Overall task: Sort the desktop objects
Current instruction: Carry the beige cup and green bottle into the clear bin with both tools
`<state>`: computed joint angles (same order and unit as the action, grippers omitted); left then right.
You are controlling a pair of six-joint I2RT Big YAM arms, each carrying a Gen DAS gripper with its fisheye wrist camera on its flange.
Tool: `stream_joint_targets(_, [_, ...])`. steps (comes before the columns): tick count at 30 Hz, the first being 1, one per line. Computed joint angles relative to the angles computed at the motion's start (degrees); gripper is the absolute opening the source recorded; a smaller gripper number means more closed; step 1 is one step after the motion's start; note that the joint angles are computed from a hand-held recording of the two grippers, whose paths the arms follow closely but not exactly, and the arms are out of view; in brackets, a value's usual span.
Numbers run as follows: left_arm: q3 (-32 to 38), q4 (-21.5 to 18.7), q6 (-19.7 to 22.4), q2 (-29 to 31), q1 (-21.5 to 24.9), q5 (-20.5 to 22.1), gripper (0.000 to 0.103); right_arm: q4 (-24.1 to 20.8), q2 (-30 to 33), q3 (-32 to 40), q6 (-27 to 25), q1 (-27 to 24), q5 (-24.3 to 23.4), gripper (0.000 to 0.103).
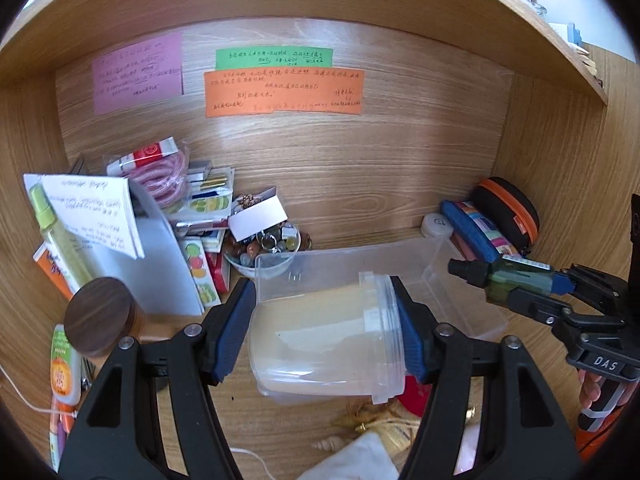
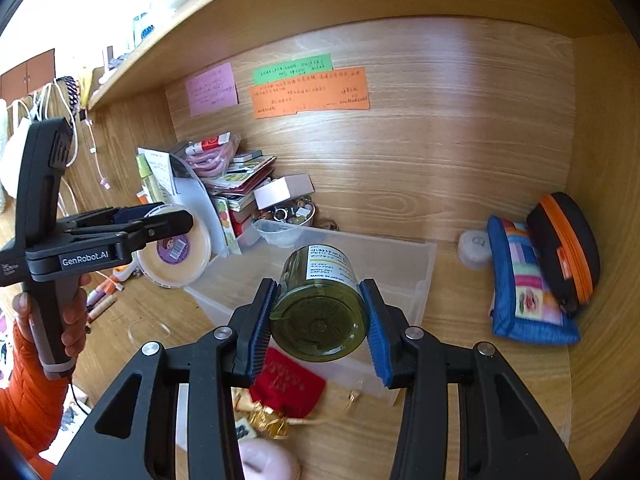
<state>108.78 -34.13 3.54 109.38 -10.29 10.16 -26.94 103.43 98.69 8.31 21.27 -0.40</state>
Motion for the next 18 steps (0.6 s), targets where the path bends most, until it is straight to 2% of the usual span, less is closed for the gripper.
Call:
stream_joint_targets(6, [6.72,-3.18,1.4,4.65,-0.44,-1.34,0.065,-5.04,5.16,7.56,-1.68,-0.69,0.23,0.039])
stream_joint_targets(10, [13.72,-7.72,2.47,9.65,-0.75,-2.52,0.065,-10.12,9.9,14.36,-3.18,-1.04,1.52,0.039])
stream_joint_targets(18, [25.34,-15.11,3.03,18.06,-1.09,-4.37,0.065,-16.35,16.53,23.67,-5.07,-1.61,1.11,0.039])
